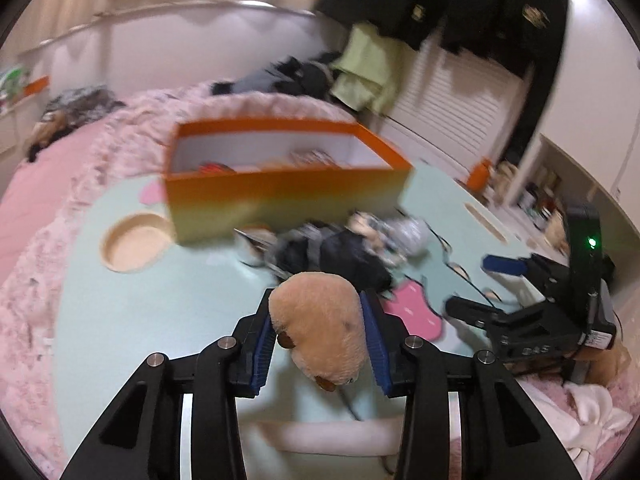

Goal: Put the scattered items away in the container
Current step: 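Grasp the peach plush with the left tool while the right tool grasps the clear plastic bag, then carry the plush and plastic bag into the box and open both tools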

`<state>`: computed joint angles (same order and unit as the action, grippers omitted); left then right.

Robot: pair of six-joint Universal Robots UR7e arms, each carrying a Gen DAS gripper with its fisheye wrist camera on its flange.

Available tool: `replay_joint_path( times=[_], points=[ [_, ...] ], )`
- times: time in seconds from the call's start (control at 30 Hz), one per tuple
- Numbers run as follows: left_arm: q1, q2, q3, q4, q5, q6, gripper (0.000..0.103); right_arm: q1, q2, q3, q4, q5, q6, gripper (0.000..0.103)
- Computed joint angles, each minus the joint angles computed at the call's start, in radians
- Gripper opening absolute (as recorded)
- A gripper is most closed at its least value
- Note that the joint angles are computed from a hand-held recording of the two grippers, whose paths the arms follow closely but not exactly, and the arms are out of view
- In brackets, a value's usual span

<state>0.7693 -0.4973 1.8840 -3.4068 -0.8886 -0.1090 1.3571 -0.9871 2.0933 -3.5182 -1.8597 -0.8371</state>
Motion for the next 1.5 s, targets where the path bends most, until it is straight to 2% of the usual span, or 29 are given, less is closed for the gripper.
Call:
replay_joint_path(
  times=[0.2,0.27,0.3,0.33,0.4,0.47,0.5,0.57,0.67,0.87,1.03,1.3,1.5],
  points=[
    [0.003,-0.028,0.028,-0.058,0.051,-0.004,0.039,0.046,0.007,-0.072,0.068,0.064,0.018,0.100],
    [0.005,-0.029,0.030,-0.062,0.057,-0.005,0.039,0.067,0.039,-0.129,0.108,0.033,0.035,0.084],
    [0.008,-0.031,0.030,-0.062,0.055,-0.004,0.039,0.077,0.059,-0.163,0.135,0.006,0.056,0.073],
    [0.009,-0.032,0.028,-0.058,0.052,-0.005,0.039,0.081,0.072,-0.189,0.161,-0.011,0.077,0.068],
    [0.011,-0.031,0.024,-0.051,0.043,-0.007,0.039,0.083,0.089,-0.215,0.181,-0.032,0.098,0.065],
    [0.011,-0.027,0.021,-0.048,0.042,-0.004,0.039,0.080,0.102,-0.233,0.203,-0.046,0.106,0.054],
    [0.010,-0.026,0.022,-0.050,0.043,-0.003,0.039,0.075,0.100,-0.234,0.218,-0.041,0.112,0.035],
    [0.009,-0.024,0.020,-0.049,0.044,-0.001,0.039,0.057,0.082,-0.210,0.208,-0.010,0.112,0.035],
    [0.008,-0.023,0.021,-0.052,0.041,-0.004,0.039,0.052,0.064,-0.176,0.134,0.014,0.092,0.035],
    [0.008,-0.018,0.001,-0.037,0.037,-0.007,0.039,0.061,0.056,-0.145,0.032,0.003,0.032,0.035],
    [0.008,-0.010,-0.049,0.001,0.045,0.016,0.039,0.073,0.050,-0.142,0.020,0.014,0.006,0.035],
    [0.023,0.015,-0.213,0.062,0.053,0.068,0.039,0.120,0.079,-0.204,0.022,0.025,-0.056,0.035],
    [0.063,0.056,-0.376,0.211,0.020,0.042,0.039,0.152,0.139,-0.300,0.051,0.030,-0.076,0.035]
  ],
)
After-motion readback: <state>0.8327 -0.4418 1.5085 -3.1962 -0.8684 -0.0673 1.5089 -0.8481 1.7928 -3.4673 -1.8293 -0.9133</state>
